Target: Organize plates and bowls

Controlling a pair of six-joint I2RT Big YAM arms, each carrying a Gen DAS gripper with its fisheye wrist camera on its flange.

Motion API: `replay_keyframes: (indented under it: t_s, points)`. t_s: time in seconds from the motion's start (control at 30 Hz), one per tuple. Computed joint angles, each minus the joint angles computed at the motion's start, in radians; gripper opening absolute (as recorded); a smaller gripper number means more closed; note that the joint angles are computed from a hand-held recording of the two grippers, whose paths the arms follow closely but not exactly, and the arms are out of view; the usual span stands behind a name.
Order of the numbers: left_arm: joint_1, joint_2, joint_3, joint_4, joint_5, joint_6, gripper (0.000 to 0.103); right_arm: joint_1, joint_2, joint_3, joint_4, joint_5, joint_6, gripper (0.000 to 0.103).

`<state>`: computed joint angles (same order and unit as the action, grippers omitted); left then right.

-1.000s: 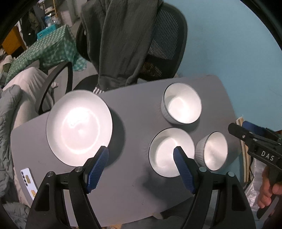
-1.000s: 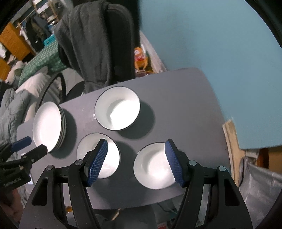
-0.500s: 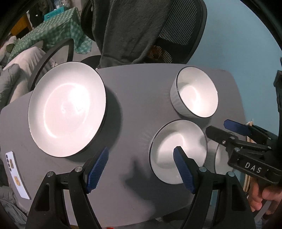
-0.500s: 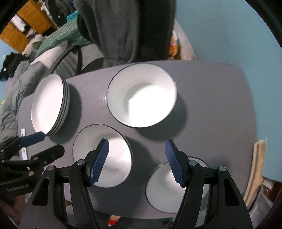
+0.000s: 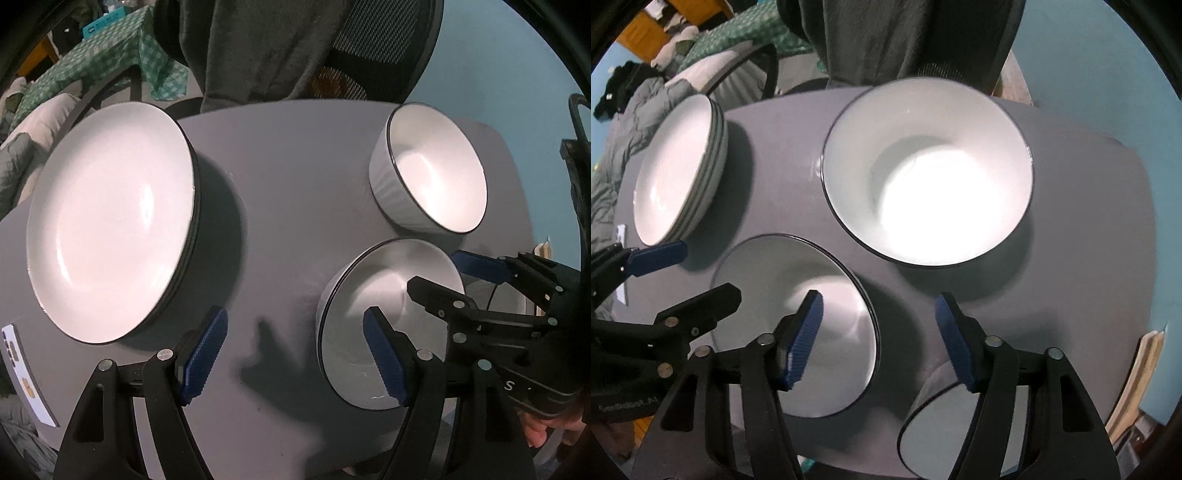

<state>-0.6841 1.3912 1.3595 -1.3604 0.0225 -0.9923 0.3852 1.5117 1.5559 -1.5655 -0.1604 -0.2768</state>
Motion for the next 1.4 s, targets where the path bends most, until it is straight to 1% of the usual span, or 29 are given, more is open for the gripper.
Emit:
replay_keyframes:
  t_s: [0.07, 0.13, 0.2, 0.23, 0.27, 0.3, 0.33, 0.37, 0.43, 0.5, 0.57, 0.63, 0.73, 0.83, 1.0, 1.1, 1.17, 1.23, 1.33, 1.4]
  points:
    - [0.004, -0.002, -0.010, 0.013, 0.014, 0.003, 0.075, 0.006, 0.005, -0.006, -0.004, 0.002, -0.005, 0.053]
    - [0.009, 0.000, -0.016, 0.017, 0.027, 0.005, 0.067, 0.009, 0.006, -0.013, -0.005, 0.005, -0.013, 0.048]
    - [0.011, 0.002, -0.023, 0.023, 0.045, 0.004, 0.053, 0.009, 0.010, -0.014, -0.011, 0.005, -0.017, 0.042]
    - [0.014, 0.000, -0.032, 0.032, 0.060, 0.005, 0.051, 0.010, 0.014, -0.012, -0.023, 0.015, -0.011, 0.037]
    - [0.018, -0.001, -0.041, 0.039, 0.075, 0.004, 0.044, 0.009, 0.016, -0.012, -0.029, 0.012, -0.007, 0.034]
    - [0.020, -0.003, -0.045, 0.040, 0.084, 0.002, 0.035, 0.006, 0.019, -0.012, -0.037, 0.001, -0.003, 0.027]
    - [0.023, -0.006, -0.052, 0.044, 0.101, 0.000, 0.031, 0.004, 0.020, -0.012, -0.043, -0.009, 0.001, 0.020]
    - [0.026, -0.013, -0.062, 0.057, 0.114, -0.002, 0.029, 0.003, 0.025, -0.005, -0.051, -0.017, 0.006, 0.018]
    - [0.027, -0.027, -0.077, 0.075, 0.124, -0.002, 0.027, 0.005, 0.018, -0.008, -0.041, -0.005, 0.018, 0.017]
    - [0.025, -0.032, -0.080, 0.078, 0.126, 0.007, 0.023, 0.002, 0.014, -0.008, -0.040, -0.009, 0.032, 0.015]
    - [0.021, -0.035, -0.082, 0.068, 0.126, 0.023, 0.021, -0.007, 0.021, 0.004, -0.052, -0.031, 0.052, 0.012]
    - [0.012, -0.036, -0.079, 0.058, 0.124, 0.024, 0.020, -0.012, 0.025, 0.010, -0.065, -0.052, 0.064, 0.012]
    - [0.010, -0.051, -0.088, 0.040, 0.124, 0.030, 0.019, 0.000, 0.009, -0.009, -0.058, -0.051, 0.070, 0.012]
    - [0.014, -0.067, -0.098, 0.029, 0.125, 0.033, 0.018, 0.007, 0.004, -0.013, -0.068, -0.075, 0.082, 0.011]
    - [0.014, -0.087, -0.117, 0.014, 0.127, 0.018, 0.018, 0.004, 0.017, -0.002, -0.083, -0.094, 0.062, 0.011]
    - [0.014, -0.097, -0.129, 0.023, 0.133, 0.005, 0.018, -0.009, 0.027, 0.011, -0.097, -0.104, 0.073, 0.011]
    - [0.022, -0.100, -0.128, 0.009, 0.135, 0.016, 0.018, -0.024, 0.036, 0.015, -0.108, -0.127, 0.091, 0.011]
    - [0.025, -0.099, -0.128, 0.005, 0.139, 0.017, 0.018, -0.034, 0.047, 0.018, -0.111, -0.129, 0.095, 0.011]
    - [0.054, -0.089, -0.138, 0.020, 0.161, 0.032, 0.018, -0.045, 0.049, 0.020, -0.116, -0.141, 0.096, 0.012]
    - [0.057, -0.083, -0.136, 0.020, 0.168, 0.035, 0.017, -0.047, 0.052, 0.024, -0.121, -0.148, 0.095, 0.012]
